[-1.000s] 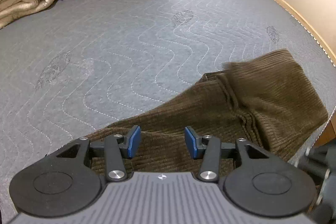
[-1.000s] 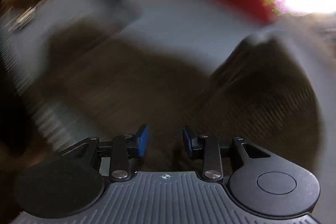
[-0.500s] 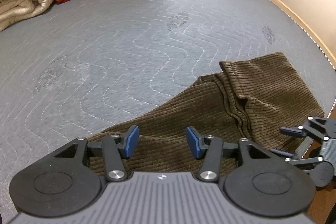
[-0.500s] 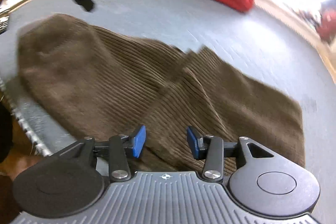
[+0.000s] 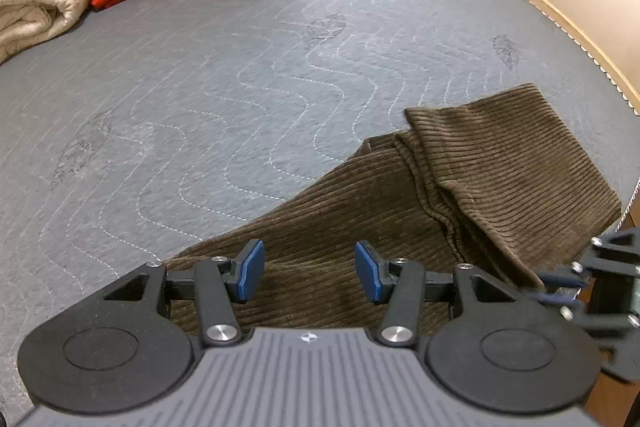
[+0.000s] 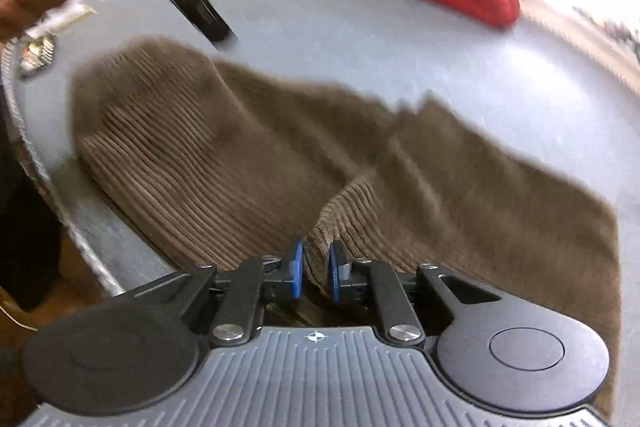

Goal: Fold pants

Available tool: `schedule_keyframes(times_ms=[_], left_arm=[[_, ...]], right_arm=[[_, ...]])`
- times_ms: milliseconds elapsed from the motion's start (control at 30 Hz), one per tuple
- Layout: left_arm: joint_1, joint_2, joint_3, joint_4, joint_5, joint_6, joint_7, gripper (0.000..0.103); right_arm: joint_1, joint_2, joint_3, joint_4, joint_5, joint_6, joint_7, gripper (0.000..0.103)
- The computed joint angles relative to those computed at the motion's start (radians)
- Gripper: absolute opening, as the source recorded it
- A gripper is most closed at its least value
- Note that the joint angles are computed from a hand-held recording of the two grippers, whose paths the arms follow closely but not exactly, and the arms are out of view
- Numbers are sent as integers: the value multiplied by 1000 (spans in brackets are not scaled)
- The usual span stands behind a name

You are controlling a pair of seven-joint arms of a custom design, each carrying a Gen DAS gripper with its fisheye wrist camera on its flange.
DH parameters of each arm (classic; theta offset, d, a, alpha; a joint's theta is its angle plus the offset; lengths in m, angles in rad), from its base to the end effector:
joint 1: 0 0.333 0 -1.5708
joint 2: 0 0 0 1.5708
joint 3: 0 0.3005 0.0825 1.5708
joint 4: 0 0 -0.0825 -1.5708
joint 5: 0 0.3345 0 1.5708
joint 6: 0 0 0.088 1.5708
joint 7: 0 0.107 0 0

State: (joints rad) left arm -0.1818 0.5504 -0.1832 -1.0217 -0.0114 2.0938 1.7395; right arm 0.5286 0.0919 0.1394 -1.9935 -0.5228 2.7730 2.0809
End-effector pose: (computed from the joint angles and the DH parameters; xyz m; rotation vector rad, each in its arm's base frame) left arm 0.6585 -0.2070 0.5832 -1.4559 2.3945 -0.6770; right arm 0.4390 0.3709 0.5007 -2.1831 1.1853 -0.5979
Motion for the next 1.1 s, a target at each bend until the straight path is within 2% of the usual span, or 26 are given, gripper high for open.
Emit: schedule_keyframes(times_ms=[67,100,167,200,233,300,367,533,567,600,633,667,700,800,833,867,900,933,967,1000,1033,1100], left_arm=[[-2,9,-2,12,0,-7,8,56],[-5,14,0,20,4,-11,8,56],[-9,23,1,33,6,-17,3,56],[-9,23,1,34,5,-18,1,56],[-11,25,0,37,4,-19,1,56],[-14,29,-3,43,5,-19,9,56],[-17,35,-4,50,6,-20,16,56],[-26,50,0,76,11,-31,7,57],[-25,48,0,74,10,-29,7,57],[-24,44,0,67,9,-25,10,57],[-23,41,0,61,9,-21,11,57],[-21,38,0,56,9,-19,10,57],[-20,36,1,54,9,-17,8,57],[-14,29,0,45,2,-8,0,57],[-12,31,0,48,-1,-9,-1,57],[-13,35,0,56,-1,-12,-3,57],[-14,42,1,67,1,-18,-6,57],[-17,49,2,79,2,-27,-12,57],[-21,57,3,94,5,-37,-18,57],[-26,64,4,107,8,-46,-24,57],[-30,73,2,122,8,-53,-24,57],[-35,86,-7,146,2,-60,-11,57]], right_arm=[[-4,-29,14,-32,17,46,-100,14],[-4,-31,21,-38,38,32,-147,17],[3,-6,21,-10,36,-66,-154,20],[12,9,17,6,12,-109,-126,25],[15,18,14,13,-3,-111,-114,30],[32,34,2,31,-76,-110,-58,58],[47,38,-8,35,-147,-110,3,65],[59,76,-13,70,-189,-169,-3,61],[56,82,-12,78,-174,-173,-13,53],[45,85,-6,79,-128,-162,-51,40],[37,85,-2,78,-89,-151,-87,34],[46,88,-8,86,-110,-152,-78,24],[57,81,-18,91,-146,-151,-55,22],[84,19,-48,77,-364,-76,174,22],[64,-2,-28,67,-459,-36,256,22],[78,-11,-42,55,-502,0,283,22],[65,-9,-24,41,-485,27,240,23],[39,5,15,26,-400,24,127,24],[49,22,22,23,-280,-14,0,26],[53,41,33,32,-216,-76,-63,28],[65,52,31,40,-208,-116,-71,28],[74,28,10,22,-254,-70,-5,38]])
